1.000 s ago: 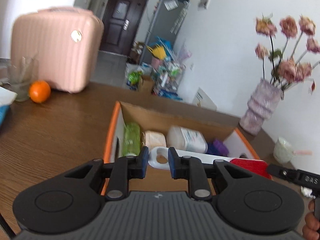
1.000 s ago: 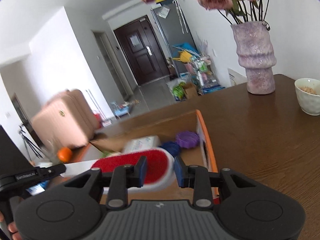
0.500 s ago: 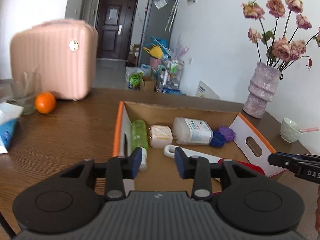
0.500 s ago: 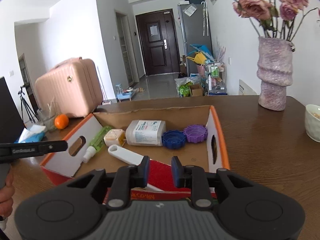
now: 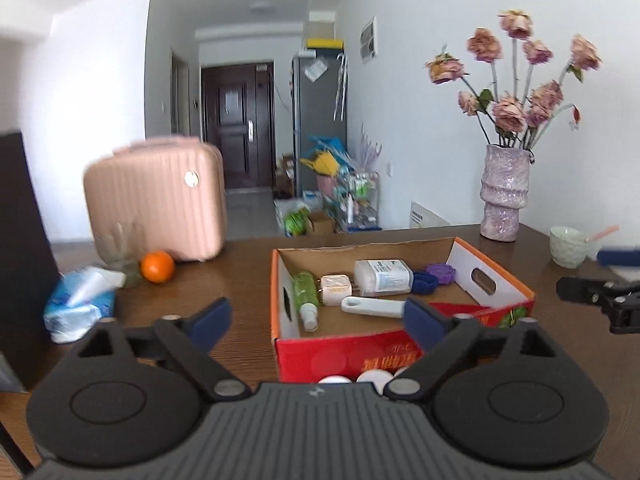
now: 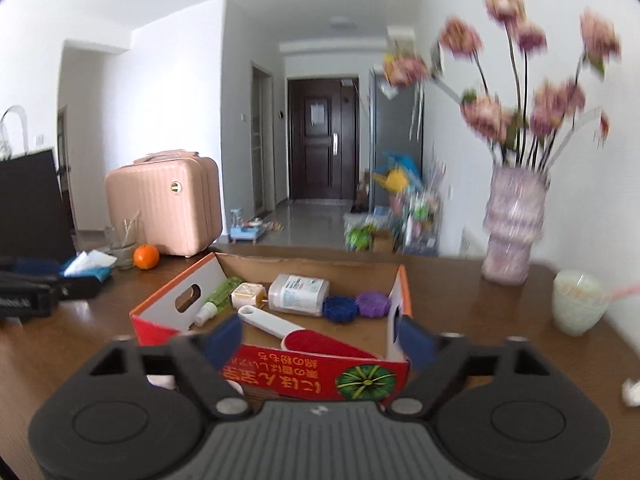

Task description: Organize rigid objects

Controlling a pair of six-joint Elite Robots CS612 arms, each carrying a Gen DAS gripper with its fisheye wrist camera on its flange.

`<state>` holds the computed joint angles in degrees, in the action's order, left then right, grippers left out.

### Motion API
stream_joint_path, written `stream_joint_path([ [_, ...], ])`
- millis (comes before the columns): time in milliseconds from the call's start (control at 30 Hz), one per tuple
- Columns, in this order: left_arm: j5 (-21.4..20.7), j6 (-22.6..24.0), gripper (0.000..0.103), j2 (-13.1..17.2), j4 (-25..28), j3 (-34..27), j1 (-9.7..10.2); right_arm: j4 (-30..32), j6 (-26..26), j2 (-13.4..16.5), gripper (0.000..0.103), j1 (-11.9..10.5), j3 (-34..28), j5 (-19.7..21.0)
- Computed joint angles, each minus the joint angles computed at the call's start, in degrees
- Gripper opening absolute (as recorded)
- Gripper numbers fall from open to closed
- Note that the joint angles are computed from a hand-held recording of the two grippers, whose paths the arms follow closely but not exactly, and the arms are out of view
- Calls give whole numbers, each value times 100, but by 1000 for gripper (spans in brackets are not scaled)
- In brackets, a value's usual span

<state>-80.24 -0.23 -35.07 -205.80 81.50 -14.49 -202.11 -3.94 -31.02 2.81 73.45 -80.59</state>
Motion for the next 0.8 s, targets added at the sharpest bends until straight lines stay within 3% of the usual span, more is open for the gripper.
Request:
stream_joint_path([
  [167, 169, 240, 103, -139, -795, 667, -126, -751, -484, -142, 99, 39, 582, -14],
  [467, 725, 297, 103, -424, -2089, 1835, -340, -1929, -556, -355, 103, 148, 1649, -159],
  [667, 868, 199, 103, -573, -2508, 2413, -424, -2454, -830, -526, 103, 177, 2318, 158],
  [800, 957, 87, 103, -576, -2697, 2652, -483, -2776, -905, -509, 103, 215, 2508, 89],
])
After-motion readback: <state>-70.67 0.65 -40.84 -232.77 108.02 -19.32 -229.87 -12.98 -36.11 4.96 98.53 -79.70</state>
